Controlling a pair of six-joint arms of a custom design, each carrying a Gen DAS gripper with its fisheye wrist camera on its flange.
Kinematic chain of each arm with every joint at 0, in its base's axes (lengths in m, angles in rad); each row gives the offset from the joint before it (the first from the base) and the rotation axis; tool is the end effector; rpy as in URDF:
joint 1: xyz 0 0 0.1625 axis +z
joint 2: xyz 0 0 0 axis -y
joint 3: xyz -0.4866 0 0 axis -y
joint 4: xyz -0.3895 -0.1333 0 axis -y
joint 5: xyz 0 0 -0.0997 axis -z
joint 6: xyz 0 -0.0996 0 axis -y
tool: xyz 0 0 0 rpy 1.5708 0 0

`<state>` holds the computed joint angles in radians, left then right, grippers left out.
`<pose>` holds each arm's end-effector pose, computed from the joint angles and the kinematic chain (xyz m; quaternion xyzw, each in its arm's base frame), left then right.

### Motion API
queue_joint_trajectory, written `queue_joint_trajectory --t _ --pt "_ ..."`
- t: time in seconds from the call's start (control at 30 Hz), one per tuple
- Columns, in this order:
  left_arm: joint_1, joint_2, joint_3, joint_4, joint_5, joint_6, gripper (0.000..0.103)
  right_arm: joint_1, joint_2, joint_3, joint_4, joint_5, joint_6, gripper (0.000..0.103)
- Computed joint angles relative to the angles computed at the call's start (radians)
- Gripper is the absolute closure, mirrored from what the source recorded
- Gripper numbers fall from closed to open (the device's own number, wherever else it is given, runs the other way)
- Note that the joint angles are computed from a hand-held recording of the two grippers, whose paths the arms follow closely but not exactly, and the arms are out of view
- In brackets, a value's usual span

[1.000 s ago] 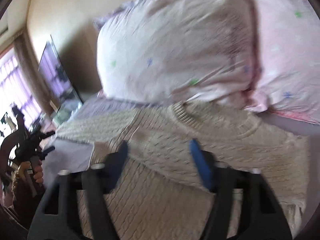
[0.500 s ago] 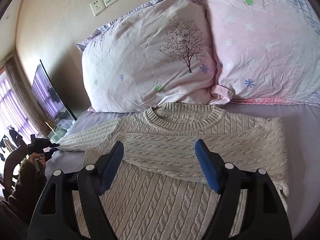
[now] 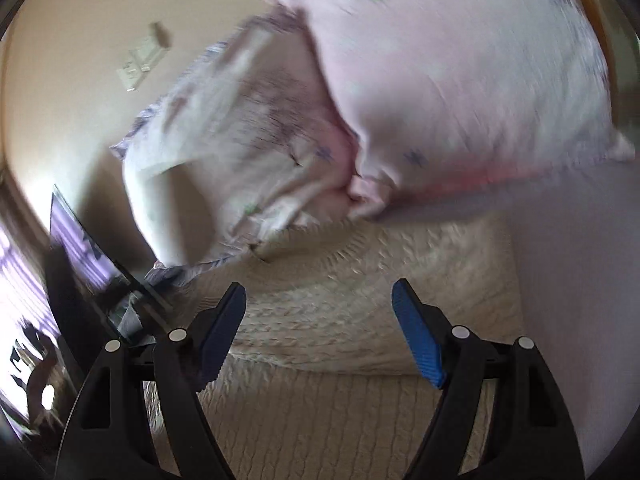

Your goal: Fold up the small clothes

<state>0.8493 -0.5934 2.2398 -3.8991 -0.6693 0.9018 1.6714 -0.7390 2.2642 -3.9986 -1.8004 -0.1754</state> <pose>-0.1651 -0.5078 0.0611 0.5151 0.6896 -0.2628 0.4360 0.1618 -0.5016 0.1193 0.0735 -0.8923 0.4291 0.1192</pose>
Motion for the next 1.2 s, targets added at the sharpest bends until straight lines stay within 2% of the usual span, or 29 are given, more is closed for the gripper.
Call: queue_joint_trajectory --t 0.07,0.13,0.17,0.2,0.23,0.3,0.4,0.47,0.53,0.6,0.7,0.8,0.83,0.9,0.97,1.0,1.07,1.13,1.17,1.2 --pt "-0.027 0.108 0.033 -0.133 0.038 0.144 0.084 -0.034 -0.029 0.004 0.075 0.021 0.058 0.026" --pt "-0.042 0.116 0.086 -0.185 0.046 0.136 0.076 -0.063 -0.051 0.008 0.124 0.043 0.084 0.030" --pt "-0.038 0.074 0.124 -0.156 0.035 0.069 0.060 -0.069 -0.059 0.001 0.156 0.032 0.088 0.037" --pt "-0.032 0.028 0.148 -0.118 0.031 0.003 0.051 -0.069 -0.059 -0.009 0.180 0.016 0.090 0.044" --pt "-0.025 -0.020 0.172 -0.089 0.030 -0.053 0.050 -0.071 -0.060 -0.029 0.221 0.002 0.097 0.047" --pt "-0.002 -0.133 0.216 0.019 0.036 -0.212 0.049 -0.082 -0.058 -0.069 0.290 0.021 0.118 0.056" --pt "0.062 -0.301 0.230 0.251 0.019 -0.448 0.050 -0.095 -0.038 -0.157 0.406 0.036 0.193 0.059" --pt "0.088 -0.366 0.251 0.340 0.024 -0.553 0.050 -0.095 -0.015 -0.218 0.463 0.004 0.237 0.059" --pt "0.103 -0.408 0.268 0.392 0.022 -0.610 0.050 -0.094 0.011 -0.261 0.489 -0.030 0.260 0.065" --pt "0.119 -0.429 0.277 0.424 0.015 -0.632 0.050 -0.082 0.039 -0.285 0.454 -0.071 0.225 0.091" --pt "0.144 -0.445 0.268 0.495 0.005 -0.663 0.049 -0.066 0.059 -0.290 0.391 -0.072 0.155 0.094" --pt "0.150 -0.451 0.272 0.484 -0.008 -0.664 0.049 -0.053 0.026 -0.209 0.194 -0.008 0.108 0.096" --pt "0.156 -0.455 0.269 0.488 -0.015 -0.666 0.049 -0.046 0.013 -0.176 0.126 -0.006 0.096 0.096" --pt "0.167 -0.456 0.268 0.475 -0.027 -0.662 0.048 -0.026 -0.003 -0.099 -0.047 -0.061 0.063 0.096" --pt "0.166 -0.448 0.268 0.461 -0.035 -0.662 0.048 -0.016 -0.001 -0.032 -0.164 -0.167 0.064 0.096" --pt "0.165 -0.445 0.272 0.452 -0.037 -0.662 0.048 -0.019 0.005 -0.015 -0.172 -0.218 0.075 0.095" --pt "0.166 -0.450 0.274 0.452 -0.050 -0.666 0.049 -0.047 0.007 0.013 -0.061 -0.316 0.114 0.095" --pt "0.171 -0.490 0.284 0.472 -0.096 -0.689 0.048 -0.074 -0.008 0.052 -0.022 -0.315 0.170 0.094" --pt "0.169 -0.509 0.294 0.470 -0.113 -0.697 0.047 -0.090 -0.025 0.101 -0.060 -0.266 0.182 0.088" --pt "0.168 -0.547 0.316 0.465 -0.141 -0.708 0.042 -0.093 -0.030 0.140 -0.120 -0.234 0.172 0.068"
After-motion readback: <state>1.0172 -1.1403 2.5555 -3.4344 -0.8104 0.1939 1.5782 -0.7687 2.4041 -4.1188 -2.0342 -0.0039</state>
